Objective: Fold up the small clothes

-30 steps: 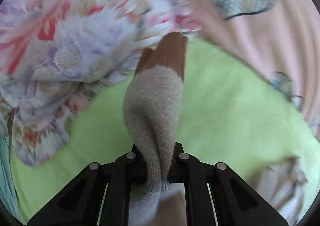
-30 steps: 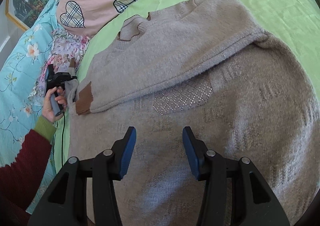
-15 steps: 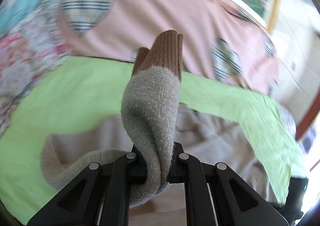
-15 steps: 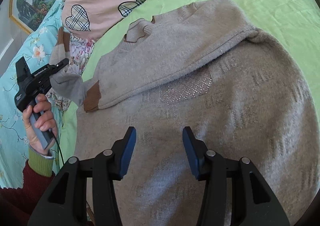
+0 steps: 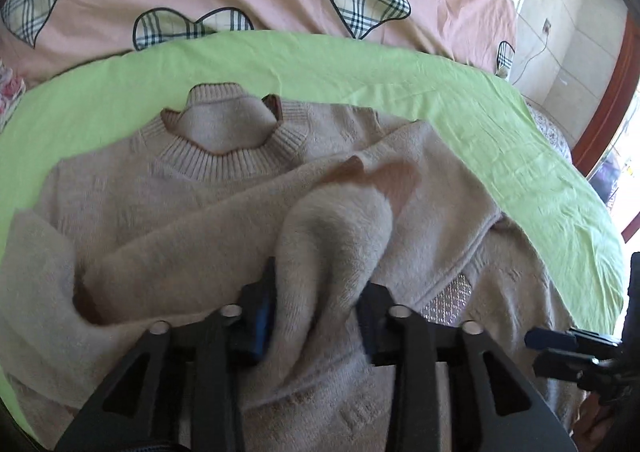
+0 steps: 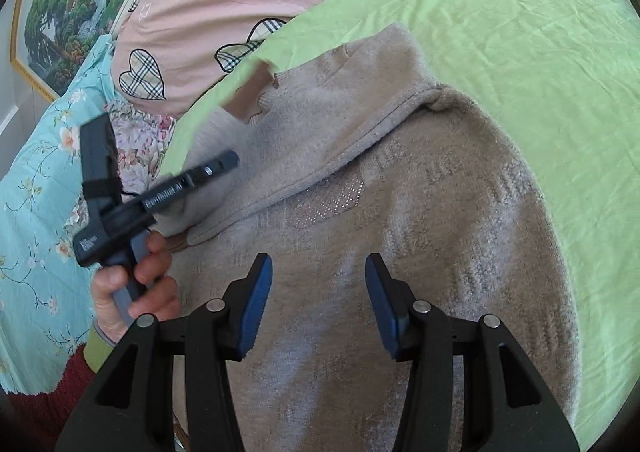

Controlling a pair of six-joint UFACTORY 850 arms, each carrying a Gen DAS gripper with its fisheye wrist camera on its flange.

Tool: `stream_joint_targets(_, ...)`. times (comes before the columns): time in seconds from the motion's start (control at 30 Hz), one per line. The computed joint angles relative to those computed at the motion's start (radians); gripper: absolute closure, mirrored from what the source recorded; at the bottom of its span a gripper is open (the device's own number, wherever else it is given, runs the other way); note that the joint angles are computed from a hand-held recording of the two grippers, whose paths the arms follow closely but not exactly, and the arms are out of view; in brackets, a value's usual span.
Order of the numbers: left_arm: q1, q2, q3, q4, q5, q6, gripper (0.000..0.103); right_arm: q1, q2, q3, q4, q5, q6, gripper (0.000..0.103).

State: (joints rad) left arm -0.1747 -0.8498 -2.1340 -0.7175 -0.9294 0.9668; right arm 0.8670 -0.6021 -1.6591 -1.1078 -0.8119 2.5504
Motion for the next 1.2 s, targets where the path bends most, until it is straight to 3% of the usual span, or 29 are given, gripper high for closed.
stream_joint_targets(0.17,0.05,0.11,0.161,-0.085,0.054,0.106,0.034,-0.019,-0.005,-0.017,-0.019,0.011,-0.017,0.053)
stream_joint_targets(0.3,0.108,0.176,0.244,-0.135,0.09,0.17,0.033,-0.051,-0.014,-0.041,-0.057,0.032,-0.032,0.053)
stream_joint_targets(0.47,0.183,0.191,0.271,-0.095,0.181,0.092,0.029,-0.11,-0.014,-0.043,-0.148,0.075,-0.013,0.053)
stream_joint_targets(0.57,0.214,0.152,0.239,0.022,0.249,-0.064,0.029,-0.149,-0.015,-0.03,-0.165,0.109,0.037,0.053)
stream_joint_targets(0.73,0.238,0.008,0.036,0.155,0.162,-0.292,0.029,-0.216,-0.071,-0.082,-0.047,0.209,-0.051,0.053)
stream_joint_targets(0.83,0.214,-0.049,-0.048,0.226,0.143,-0.353,0.029,-0.23,-0.104,-0.105,-0.089,0.248,-0.011,0.054)
stream_joint_targets(0.87,0.204,-0.061,-0.066,0.253,0.144,-0.37,0.029,-0.229,-0.105,-0.101,-0.153,0.249,0.041,0.061)
stream_joint_targets(0.9,0.191,-0.075,-0.087,0.3,0.153,-0.404,0.03,-0.232,-0.1,-0.089,-0.233,0.272,0.118,0.093)
stream_joint_targets(0.93,0.178,-0.081,-0.097,0.353,0.176,-0.446,0.031,-0.229,-0.092,-0.078,-0.293,0.273,0.186,0.094)
stream_joint_targets(1.0,0.166,-0.059,-0.07,0.371,0.229,-0.463,0.042,-0.21,-0.061,-0.058,-0.394,0.201,0.259,0.094)
stream_joint_targets(1.1,0.157,0.026,0.073,0.439,0.379,-0.508,0.042,-0.161,0.037,0.038,-0.538,0.004,0.371,0.094)
stream_joint_targets(1.17,0.158,0.058,0.128,0.431,0.415,-0.502,0.042,-0.139,0.085,0.091,-0.504,-0.101,0.352,0.094)
stream_joint_targets(1.2,0.155,0.066,0.145,0.444,0.428,-0.517,0.042,-0.141,0.099,0.108,-0.459,-0.1,0.318,0.094)
